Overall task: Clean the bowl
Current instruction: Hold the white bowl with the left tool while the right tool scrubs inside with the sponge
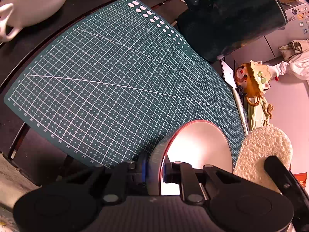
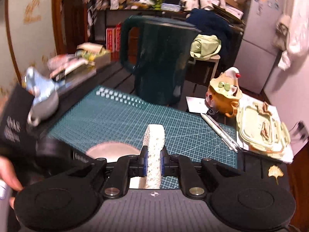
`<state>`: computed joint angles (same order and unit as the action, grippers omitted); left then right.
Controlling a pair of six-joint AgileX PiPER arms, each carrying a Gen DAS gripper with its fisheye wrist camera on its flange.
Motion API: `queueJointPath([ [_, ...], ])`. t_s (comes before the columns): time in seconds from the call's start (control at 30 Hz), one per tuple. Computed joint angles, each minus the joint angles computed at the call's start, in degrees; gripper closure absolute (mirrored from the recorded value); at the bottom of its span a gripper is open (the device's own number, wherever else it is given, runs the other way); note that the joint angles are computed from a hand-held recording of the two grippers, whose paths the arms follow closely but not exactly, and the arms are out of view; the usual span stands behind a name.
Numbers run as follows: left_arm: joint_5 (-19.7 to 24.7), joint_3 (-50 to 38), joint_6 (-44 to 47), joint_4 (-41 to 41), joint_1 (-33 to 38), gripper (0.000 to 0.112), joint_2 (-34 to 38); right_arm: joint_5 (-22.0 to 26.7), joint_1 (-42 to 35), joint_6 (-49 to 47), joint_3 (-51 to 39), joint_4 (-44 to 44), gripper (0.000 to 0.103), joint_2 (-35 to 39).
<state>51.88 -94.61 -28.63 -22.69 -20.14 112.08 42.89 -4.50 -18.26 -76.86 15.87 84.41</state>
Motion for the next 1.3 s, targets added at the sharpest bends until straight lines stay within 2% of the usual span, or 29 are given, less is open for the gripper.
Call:
queueJointPath([
  [0.07,-0.53,0.79,0.48,-1.07,0.4,0.098,-0.34,3.21,-3.09,-3.78,-1.62,7.61,0.092,1.28],
  [0.13,-0.94,1.41,0.54,-1.9,0.72,0.097,-0.57,8.55,-5.75,-5.87,-3.33,15.11,0.092,3.73],
  [0.27,-1.48,2.4,0.66,-2.65,1.04,0.096,-1.06,10.64,-4.43,-4.27,-2.98,16.02,0.092,7.33],
  [0.33,-1.66,2.62,0.7,-2.82,1.11,0.096,-1.15,9.52,-3.45,-3.16,-2.04,15.7,0.092,8.41],
  [0.53,-1.67,2.42,1.18,-2.67,1.12,0.096,-0.92,0.04,5.43,5.71,2.48,-4.85,0.092,5.8],
  [0.63,-1.59,2.31,1.37,-2.65,1.15,0.096,-0.84,-4.74,10.45,12.03,5.72,-19.4,0.093,2.28],
  [0.73,-1.04,1.26,0.66,-2.08,0.97,0.096,-0.37,-5.35,11.27,15.12,6.55,-25.23,0.093,-0.02],
  [0.87,-0.9,1.1,0.35,-1.89,0.79,0.096,-0.42,-4.33,6.51,11.24,3.54,-19.81,0.092,-1.28],
  [0.9,-0.84,1.04,0.24,-1.86,0.73,0.096,-0.43,-5.59,4.8,10.0,3.62,-18.47,0.092,-2.29],
  [0.97,-1.06,1.36,0.41,-1.93,0.73,0.096,-0.53,-6.96,0.24,2.93,3.51,-9.1,0.092,-3.32],
  [1.0,-1.26,1.64,0.59,-2.01,0.76,0.096,-0.6,-4.63,-1.97,0.73,2.23,-3.37,0.092,-3.07],
  [1.03,-1.39,1.81,0.68,-2.06,0.78,0.096,-0.63,-0.01,-3.97,0.37,-0.44,2.36,0.092,-1.5],
  [1.13,-1.59,1.99,0.78,-2.15,0.82,0.096,-0.64,9.94,-8.9,-5.37,-3.72,18.39,0.092,3.67],
  [1.2,-1.61,2.03,0.83,-2.19,0.87,0.096,-0.63,10.47,-8.1,-6.87,-2.8,20.66,0.092,5.79],
  [1.3,-1.63,2.09,0.97,-2.47,1.03,0.096,-0.6,7.88,-2.96,-3.05,-1.86,14.36,0.092,8.77],
])
